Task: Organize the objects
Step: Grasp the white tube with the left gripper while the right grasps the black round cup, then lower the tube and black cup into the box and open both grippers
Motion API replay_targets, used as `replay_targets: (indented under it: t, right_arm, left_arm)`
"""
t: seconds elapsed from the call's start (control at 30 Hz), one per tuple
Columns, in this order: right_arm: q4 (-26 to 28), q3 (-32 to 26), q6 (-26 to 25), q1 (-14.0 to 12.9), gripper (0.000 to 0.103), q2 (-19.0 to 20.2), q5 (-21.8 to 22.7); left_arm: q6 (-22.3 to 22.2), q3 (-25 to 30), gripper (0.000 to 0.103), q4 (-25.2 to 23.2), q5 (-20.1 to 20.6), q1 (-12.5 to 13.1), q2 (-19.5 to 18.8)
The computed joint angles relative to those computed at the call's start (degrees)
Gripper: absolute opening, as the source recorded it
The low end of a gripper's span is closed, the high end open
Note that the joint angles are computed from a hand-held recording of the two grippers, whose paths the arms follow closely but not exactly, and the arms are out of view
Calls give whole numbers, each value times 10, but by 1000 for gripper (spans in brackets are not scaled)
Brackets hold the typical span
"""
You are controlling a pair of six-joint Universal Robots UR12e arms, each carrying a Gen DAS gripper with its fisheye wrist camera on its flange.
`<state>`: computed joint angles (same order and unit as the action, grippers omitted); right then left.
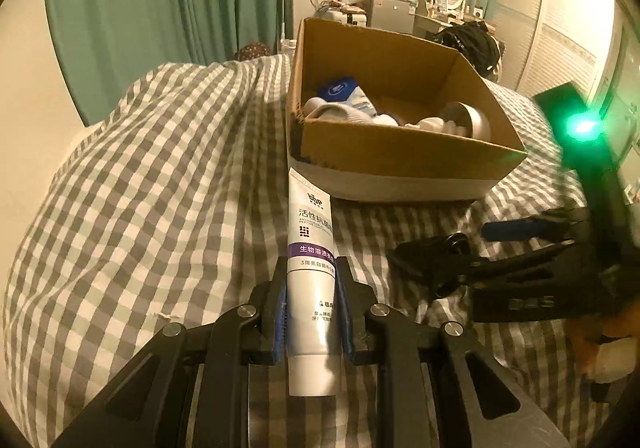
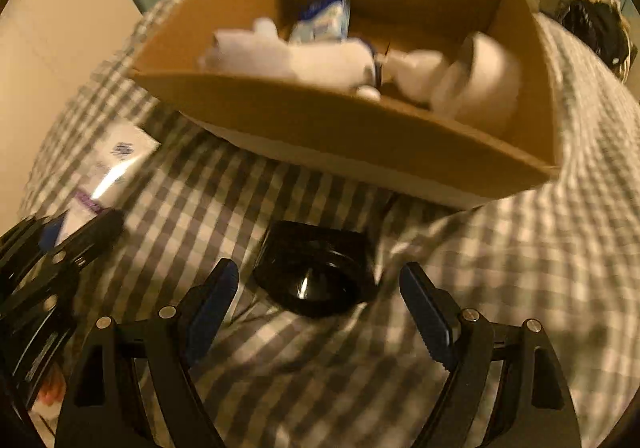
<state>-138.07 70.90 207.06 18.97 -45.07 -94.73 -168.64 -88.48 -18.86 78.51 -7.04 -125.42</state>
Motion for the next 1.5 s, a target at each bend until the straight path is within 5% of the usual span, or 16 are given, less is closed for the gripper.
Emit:
replay_targets:
  t: [0.17,0.47,1.1,1.5]
  right_arm:
    - [35,-22,0,0,83,18,17]
    - [46,-22,-18,13,75,18,-27]
    - [-78,33,-58,45,74,-50,-131]
    - [-134,-15,-100,23,74,-49,-168]
  left_arm:
    - [-2,2,21,-6,-5,2,-3]
    - [-2,-2,21,3,0,1,-3]
    - [2,-3,21,52,-16,-4,19]
    - [-2,109,21,41,-40,-11,-23]
